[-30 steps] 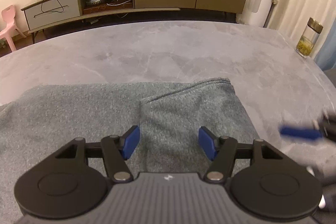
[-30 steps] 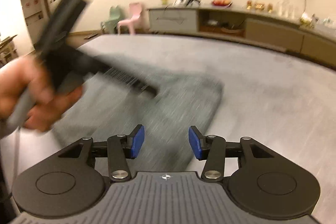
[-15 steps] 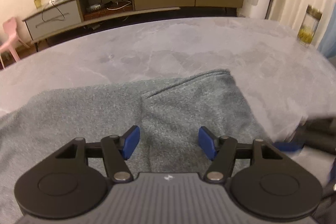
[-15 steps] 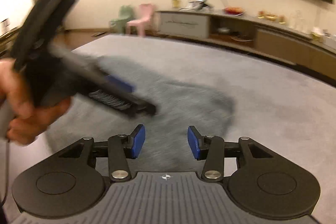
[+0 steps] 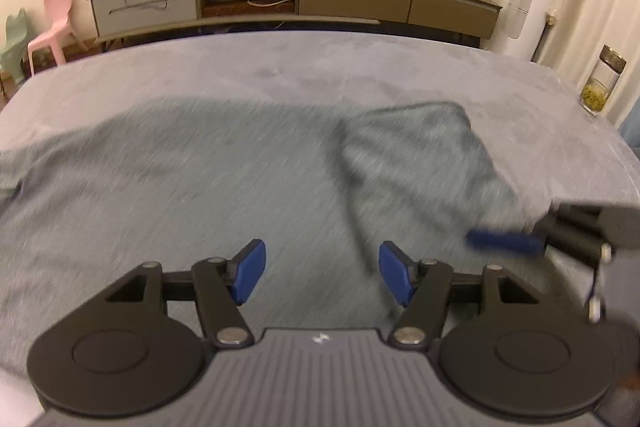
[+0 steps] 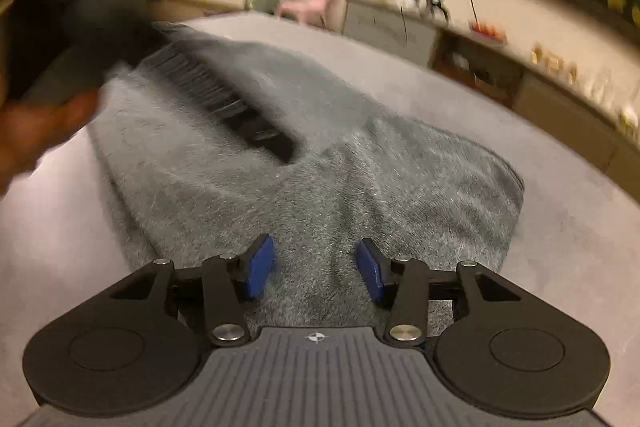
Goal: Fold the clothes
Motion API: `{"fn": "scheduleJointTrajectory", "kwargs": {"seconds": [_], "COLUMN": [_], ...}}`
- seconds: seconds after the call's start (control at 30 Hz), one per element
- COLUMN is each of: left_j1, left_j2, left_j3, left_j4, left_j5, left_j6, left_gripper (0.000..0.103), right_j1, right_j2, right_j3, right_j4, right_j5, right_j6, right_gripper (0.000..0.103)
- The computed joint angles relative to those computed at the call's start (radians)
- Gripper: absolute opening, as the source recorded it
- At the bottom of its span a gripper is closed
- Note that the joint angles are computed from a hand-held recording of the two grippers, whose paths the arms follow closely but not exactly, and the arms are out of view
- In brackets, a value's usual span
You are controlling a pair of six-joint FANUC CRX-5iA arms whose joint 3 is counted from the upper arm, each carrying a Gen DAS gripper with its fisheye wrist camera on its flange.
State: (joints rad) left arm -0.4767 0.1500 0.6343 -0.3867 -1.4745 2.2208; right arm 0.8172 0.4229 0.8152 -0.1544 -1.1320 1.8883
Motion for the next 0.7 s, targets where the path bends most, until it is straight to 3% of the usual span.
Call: {"fn": "scheduleJointTrajectory", "kwargs": {"seconds": [0.17,0.27,0.37,0.43,0.57,0.6,0.63,0.7], "left_j1": [-0.019,-0.018,-0.012,0.004,0.062,0.081,0.114,0.192], "left_j2": [-0.058,-0.119,-0.195,-0.260,-0.383,-0.409,-0.437,-0.493], "left_j3": [-0.033,-0.081,-0.143,-0.197,-0.280,-0.293,-0.316,-0.359], "left_j4": [-0.026,-0.059,-0.116,-0.156,-0.233,-0.249,-0.240,-0.213], "left_j5": [0.009,0.009,-0.024,-0.059,-0.156,-0.180,-0.181,-0.179], "left_j6": [-0.005,0.036,0.112,0.193,0.353,0.391,0.412,0.447], "left_gripper": [0.064,0.065,0.066,0.068,0.070,0.077,0.083,0.085], "right_j1": [-0.040,-0.060,-0.059,-0.051,-0.042,-0.035,-0.022,0.012], "right_j2": [0.048,0.033,-0.037,-0.102,-0.107,-0.101,-0.113,-0.133], "right_j3": [0.074,0.044,-0.103,-0.203,-0.191,-0.175,-0.191,-0.191], "right_j4": [0.093,0.151,0.231,0.213,0.182,0.202,0.240,0.244], "right_j5": [-0.042,-0.029,0.084,0.172,0.098,0.089,0.119,0.152], "right_j6": [-0.120,-0.165,-0.203,-0.181,-0.123,-0.148,-0.188,-0.224], "right_gripper": [0.049,0.049,0.049,0.049,0.050,0.049,0.051,0.054]}}
